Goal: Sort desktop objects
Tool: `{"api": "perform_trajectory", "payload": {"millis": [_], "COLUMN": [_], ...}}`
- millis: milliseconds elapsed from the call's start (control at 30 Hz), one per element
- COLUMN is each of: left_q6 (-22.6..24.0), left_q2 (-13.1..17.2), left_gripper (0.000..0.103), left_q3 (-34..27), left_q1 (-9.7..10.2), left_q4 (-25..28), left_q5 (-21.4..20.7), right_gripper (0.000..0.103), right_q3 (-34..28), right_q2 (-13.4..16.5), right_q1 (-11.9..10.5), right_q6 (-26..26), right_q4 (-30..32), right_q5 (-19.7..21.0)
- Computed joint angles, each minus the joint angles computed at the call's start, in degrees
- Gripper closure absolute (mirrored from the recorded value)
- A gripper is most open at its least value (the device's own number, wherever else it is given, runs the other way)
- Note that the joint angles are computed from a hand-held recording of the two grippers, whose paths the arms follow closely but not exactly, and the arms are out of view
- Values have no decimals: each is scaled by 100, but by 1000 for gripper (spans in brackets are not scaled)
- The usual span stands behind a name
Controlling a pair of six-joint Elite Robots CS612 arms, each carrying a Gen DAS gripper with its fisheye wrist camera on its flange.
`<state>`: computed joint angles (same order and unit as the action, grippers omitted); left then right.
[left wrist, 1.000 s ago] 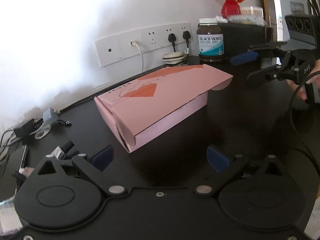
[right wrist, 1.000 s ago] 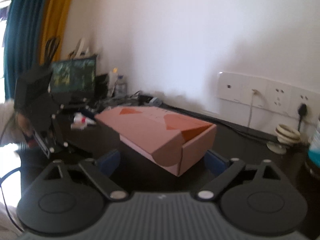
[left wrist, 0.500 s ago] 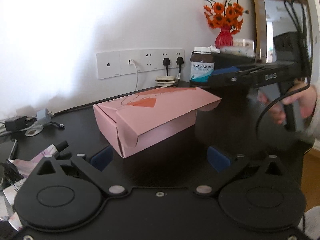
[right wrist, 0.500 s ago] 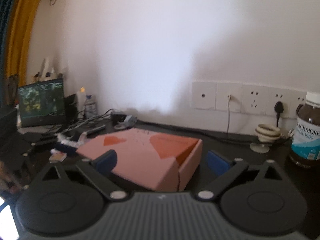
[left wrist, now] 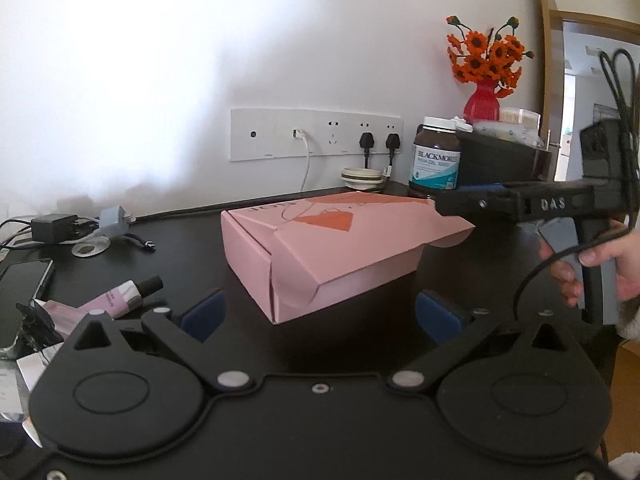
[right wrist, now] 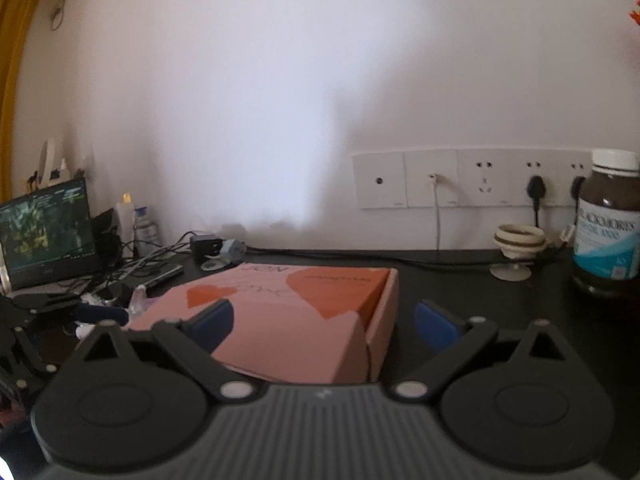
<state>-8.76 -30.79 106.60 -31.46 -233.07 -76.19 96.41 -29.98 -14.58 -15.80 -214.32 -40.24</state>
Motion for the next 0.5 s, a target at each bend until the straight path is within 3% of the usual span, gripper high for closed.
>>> {"api": "perform_trajectory", "payload": {"millis": [500], "left_q6": [383], "left_q2": [-203], "left_gripper": [0], "left_q3": [-178], "left_q1": [-149], "left_q4": [111], "left_q5": [702], "right_gripper": [2], "right_q3": [-48], "right_q2": [192], "right_q1": [20], "right_q6": [79], "right_q4": [-591], "right_q5": [-248]}}
